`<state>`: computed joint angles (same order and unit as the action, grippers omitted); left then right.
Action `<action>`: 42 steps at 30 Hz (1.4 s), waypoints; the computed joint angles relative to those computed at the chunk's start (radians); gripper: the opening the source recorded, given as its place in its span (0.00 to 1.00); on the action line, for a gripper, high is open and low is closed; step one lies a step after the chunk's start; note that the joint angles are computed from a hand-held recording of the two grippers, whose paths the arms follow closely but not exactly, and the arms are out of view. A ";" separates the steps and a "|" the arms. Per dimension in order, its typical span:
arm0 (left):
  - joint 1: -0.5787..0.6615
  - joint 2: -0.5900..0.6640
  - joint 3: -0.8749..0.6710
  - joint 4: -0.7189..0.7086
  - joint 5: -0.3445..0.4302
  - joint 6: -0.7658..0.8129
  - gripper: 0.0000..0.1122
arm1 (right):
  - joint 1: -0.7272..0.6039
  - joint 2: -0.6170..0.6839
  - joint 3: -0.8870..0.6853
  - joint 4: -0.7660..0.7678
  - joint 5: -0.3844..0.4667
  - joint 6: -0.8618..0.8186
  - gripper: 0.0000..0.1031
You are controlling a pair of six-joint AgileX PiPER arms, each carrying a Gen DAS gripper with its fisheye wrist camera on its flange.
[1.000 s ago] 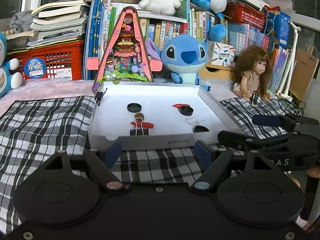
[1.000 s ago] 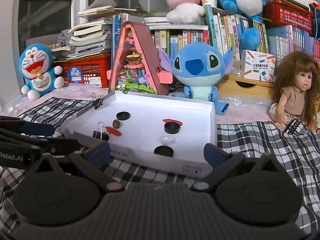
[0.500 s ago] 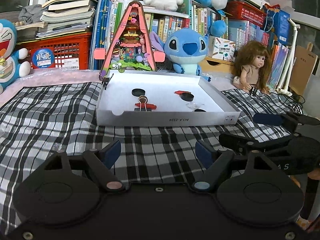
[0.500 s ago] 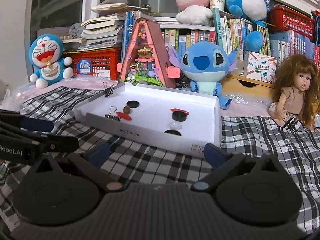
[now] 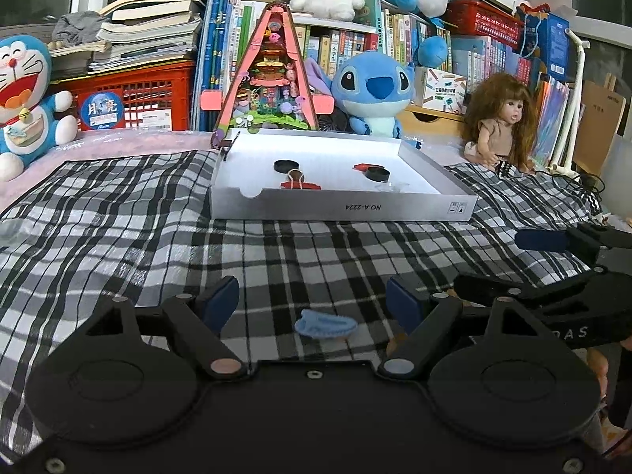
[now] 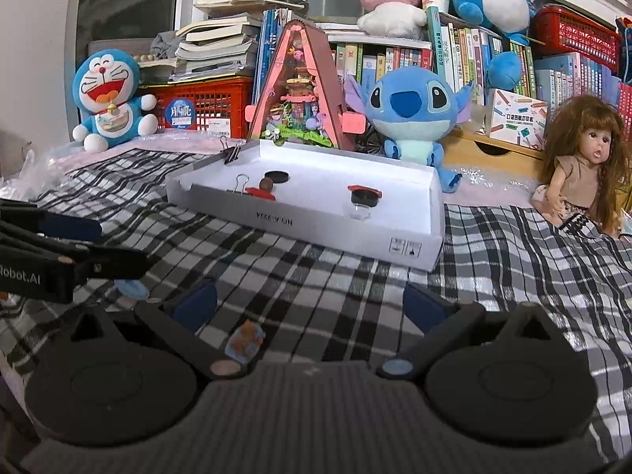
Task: Organize rigid objects
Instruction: 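Grasp the blue hair clip with the left tool while the right tool grasps a small blue-and-orange item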
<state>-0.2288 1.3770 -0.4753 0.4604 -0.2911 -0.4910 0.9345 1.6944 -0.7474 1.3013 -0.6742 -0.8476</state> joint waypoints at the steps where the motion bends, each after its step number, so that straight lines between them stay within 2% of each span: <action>1: 0.004 -0.005 0.010 -0.003 -0.006 0.004 0.71 | 0.009 -0.002 0.007 0.004 -0.008 0.001 1.00; 10: 0.005 -0.023 0.075 -0.064 -0.030 0.076 0.71 | 0.106 -0.007 0.073 -0.015 -0.074 0.022 1.00; 18: -0.014 -0.004 0.070 -0.068 -0.044 0.091 0.59 | 0.157 0.008 0.078 -0.022 -0.132 0.013 0.94; 23: -0.028 0.023 0.047 -0.059 -0.032 0.087 0.47 | 0.136 0.000 0.063 0.021 -0.111 -0.027 0.90; 27: -0.043 0.048 0.035 -0.104 -0.030 0.130 0.42 | 0.124 0.013 0.038 0.089 -0.090 -0.127 0.85; 32: -0.057 0.061 0.032 -0.171 -0.039 0.196 0.40 | 0.104 0.029 0.018 0.145 -0.078 -0.193 0.84; 42: -0.049 0.065 0.031 -0.181 -0.041 0.208 0.38 | 0.050 0.041 -0.015 0.241 -0.118 -0.267 0.84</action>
<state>-0.2779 1.4421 -0.4444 0.2791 -0.3317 -0.2828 0.9848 1.7351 -0.7620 1.5418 -0.7918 -1.1150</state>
